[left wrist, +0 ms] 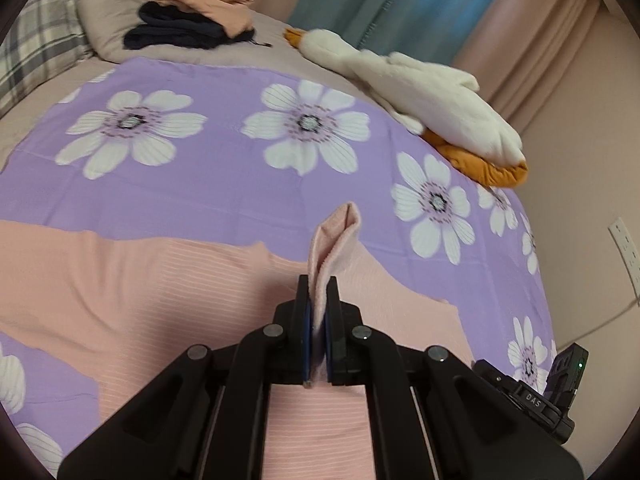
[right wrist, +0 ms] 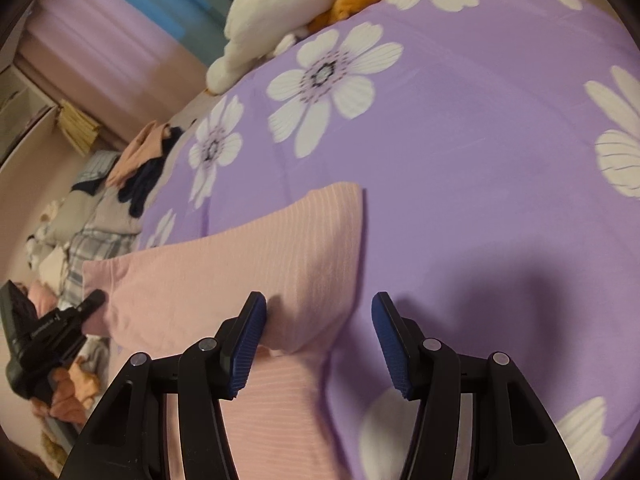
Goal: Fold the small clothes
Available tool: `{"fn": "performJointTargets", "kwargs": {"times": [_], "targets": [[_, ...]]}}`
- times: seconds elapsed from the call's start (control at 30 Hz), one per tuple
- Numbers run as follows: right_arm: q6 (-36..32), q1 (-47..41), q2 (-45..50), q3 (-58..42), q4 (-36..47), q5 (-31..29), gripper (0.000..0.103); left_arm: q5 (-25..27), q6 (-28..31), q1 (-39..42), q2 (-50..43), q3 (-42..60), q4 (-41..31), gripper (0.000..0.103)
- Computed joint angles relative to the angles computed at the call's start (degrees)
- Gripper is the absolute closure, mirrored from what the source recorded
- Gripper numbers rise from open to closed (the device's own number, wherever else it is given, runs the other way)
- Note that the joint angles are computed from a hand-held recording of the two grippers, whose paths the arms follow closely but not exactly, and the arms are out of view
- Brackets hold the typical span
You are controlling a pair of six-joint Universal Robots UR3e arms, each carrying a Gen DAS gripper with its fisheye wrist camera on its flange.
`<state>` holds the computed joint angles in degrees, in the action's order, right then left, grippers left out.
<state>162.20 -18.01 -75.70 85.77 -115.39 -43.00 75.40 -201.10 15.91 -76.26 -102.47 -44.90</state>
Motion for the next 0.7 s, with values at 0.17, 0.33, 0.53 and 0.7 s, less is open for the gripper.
{"fn": "performJointTargets", "kwargs": {"times": [0.17, 0.33, 0.53, 0.7], "targets": [[1.04, 1.59, 0.47, -0.71, 0.01, -1.61, 0.046, -0.48, 1.72, 5.43, 4.62, -2.05, -2.46, 0.099], [1.65, 4.21, 2.28, -2.15, -0.66, -4.74, 0.046, -2.02, 3.43, 9.93, 7.81, -4.43, -4.61, 0.099], [1.21, 7.23, 4.52, -3.74, -0.49, -5.97, 0.064, -3.39, 4.85, 13.78, 10.38, -6.77, -6.88, 0.099], [2.33, 8.07, 5.57, -3.54, -1.81, -6.20, 0.073, -5.17, 6.78, 17.72, 13.43, -8.09, -9.50, 0.099]]}}
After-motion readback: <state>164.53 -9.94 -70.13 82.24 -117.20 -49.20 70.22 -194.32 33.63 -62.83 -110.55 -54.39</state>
